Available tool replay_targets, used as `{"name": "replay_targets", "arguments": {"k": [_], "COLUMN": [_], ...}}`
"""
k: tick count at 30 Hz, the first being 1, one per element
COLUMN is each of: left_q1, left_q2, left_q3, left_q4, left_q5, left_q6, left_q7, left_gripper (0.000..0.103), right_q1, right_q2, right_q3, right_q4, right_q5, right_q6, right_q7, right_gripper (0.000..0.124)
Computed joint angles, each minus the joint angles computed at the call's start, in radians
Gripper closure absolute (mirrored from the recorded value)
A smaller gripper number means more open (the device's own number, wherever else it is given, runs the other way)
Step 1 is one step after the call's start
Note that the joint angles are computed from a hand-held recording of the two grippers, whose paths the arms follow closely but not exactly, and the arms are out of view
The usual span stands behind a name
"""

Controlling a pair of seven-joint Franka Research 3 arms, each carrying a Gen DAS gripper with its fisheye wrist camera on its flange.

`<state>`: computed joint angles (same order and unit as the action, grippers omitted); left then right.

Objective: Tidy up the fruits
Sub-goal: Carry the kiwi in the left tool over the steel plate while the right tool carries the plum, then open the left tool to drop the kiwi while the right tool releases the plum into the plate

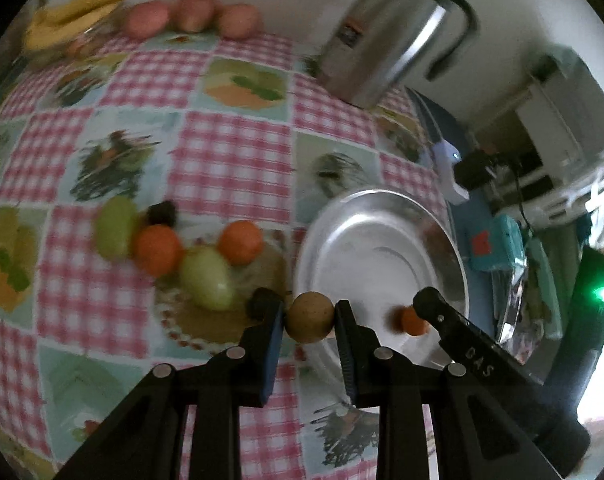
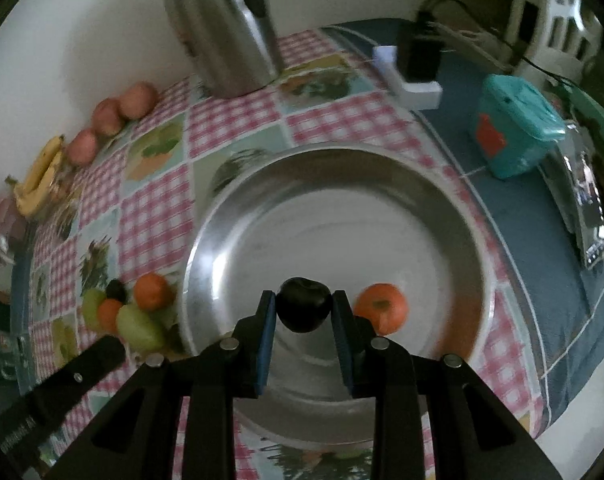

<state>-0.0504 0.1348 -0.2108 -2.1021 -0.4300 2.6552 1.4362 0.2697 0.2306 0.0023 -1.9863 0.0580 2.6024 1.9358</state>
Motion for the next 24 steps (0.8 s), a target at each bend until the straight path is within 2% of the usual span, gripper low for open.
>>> {"name": "replay_targets", "arguments": {"k": [5, 9, 13, 15, 19, 24], "left_q1": [-0.006, -0.028, -0.015, -0.028, -0.002, 0.004], "left_q2": [0.061, 0.102, 0.130, 0.142, 0.155, 0.160], "left_q3": [-0.029, -0.023, -0.049, -0.040, -0.070, -0.076], "left_q4": [0.044, 0.058, 0.065, 0.068, 0.073, 0.077], "left_q5": [-0.028, 0.079, 0.114, 0.169, 0.176, 0.201], "left_q6": [0.028, 0.079, 0.123, 0.147, 0.156, 0.147], "left_q7": [0.050, -0.010, -0.012, -0.044, -0.042, -0.053], "left_gripper": [0.075, 0.075, 0.075, 0.075, 0.075, 0.074], "right_q1": [-0.011, -0.014, -0.020, -0.018, -0.017, -0.016], "right_q2": [-0.002, 0.007, 0.034, 0.041, 0.048, 0.047], "right_q3": [-0.005, -0.008, -0.005, -0.008, -0.013, -0.019], "right_q4": [-0.014, -0.017, -0.005, -0.003, -0.001, -0.004], "right_q5": [0.009, 0.010, 0.031, 0.035, 0.039, 0.037], "right_q6": [0.041, 0.061, 0.064, 0.065, 0.062, 0.060], "right_q7": [-0.008, -0.013, -0.033, -0.034, -0.028, -0.018], "right_gripper": [0.095, 0.094, 0.094, 0.094, 0.094, 0.094]}}
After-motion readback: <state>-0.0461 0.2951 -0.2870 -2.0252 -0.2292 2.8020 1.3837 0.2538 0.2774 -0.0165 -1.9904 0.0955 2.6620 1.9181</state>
